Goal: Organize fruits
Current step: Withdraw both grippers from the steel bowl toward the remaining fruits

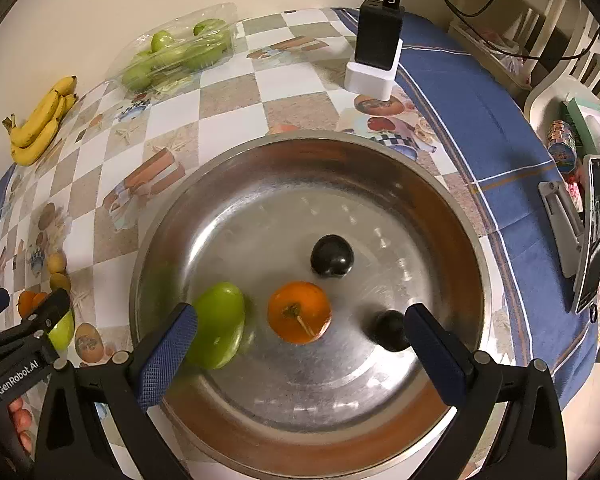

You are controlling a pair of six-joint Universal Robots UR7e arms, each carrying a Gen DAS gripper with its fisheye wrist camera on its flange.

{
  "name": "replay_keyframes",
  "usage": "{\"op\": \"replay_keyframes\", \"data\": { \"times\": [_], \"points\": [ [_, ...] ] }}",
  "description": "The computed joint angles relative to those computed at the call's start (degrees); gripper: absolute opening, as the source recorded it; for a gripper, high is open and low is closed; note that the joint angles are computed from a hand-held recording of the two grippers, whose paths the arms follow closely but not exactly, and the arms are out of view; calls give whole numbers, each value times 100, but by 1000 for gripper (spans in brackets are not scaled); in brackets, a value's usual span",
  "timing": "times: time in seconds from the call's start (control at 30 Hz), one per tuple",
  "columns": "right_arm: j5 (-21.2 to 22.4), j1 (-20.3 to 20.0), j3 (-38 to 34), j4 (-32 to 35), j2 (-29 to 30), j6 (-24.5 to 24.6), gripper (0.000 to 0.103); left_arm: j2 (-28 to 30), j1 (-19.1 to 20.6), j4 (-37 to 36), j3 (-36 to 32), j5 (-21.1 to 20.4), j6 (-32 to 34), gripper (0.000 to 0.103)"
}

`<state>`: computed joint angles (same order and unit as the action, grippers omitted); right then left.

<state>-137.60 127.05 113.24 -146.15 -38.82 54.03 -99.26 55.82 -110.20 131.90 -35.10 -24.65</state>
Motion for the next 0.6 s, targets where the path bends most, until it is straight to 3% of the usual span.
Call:
{"op": "replay_keyframes", "data": {
  "times": [0.37, 0.6],
  "points": [
    [46, 115, -242, 94, 237, -78, 103, -319, 405, -38, -186, 12, 484, 103],
    [364, 210, -450, -514, 527, -523, 103, -500, 832, -299, -361, -67, 786, 103]
  ]
}}
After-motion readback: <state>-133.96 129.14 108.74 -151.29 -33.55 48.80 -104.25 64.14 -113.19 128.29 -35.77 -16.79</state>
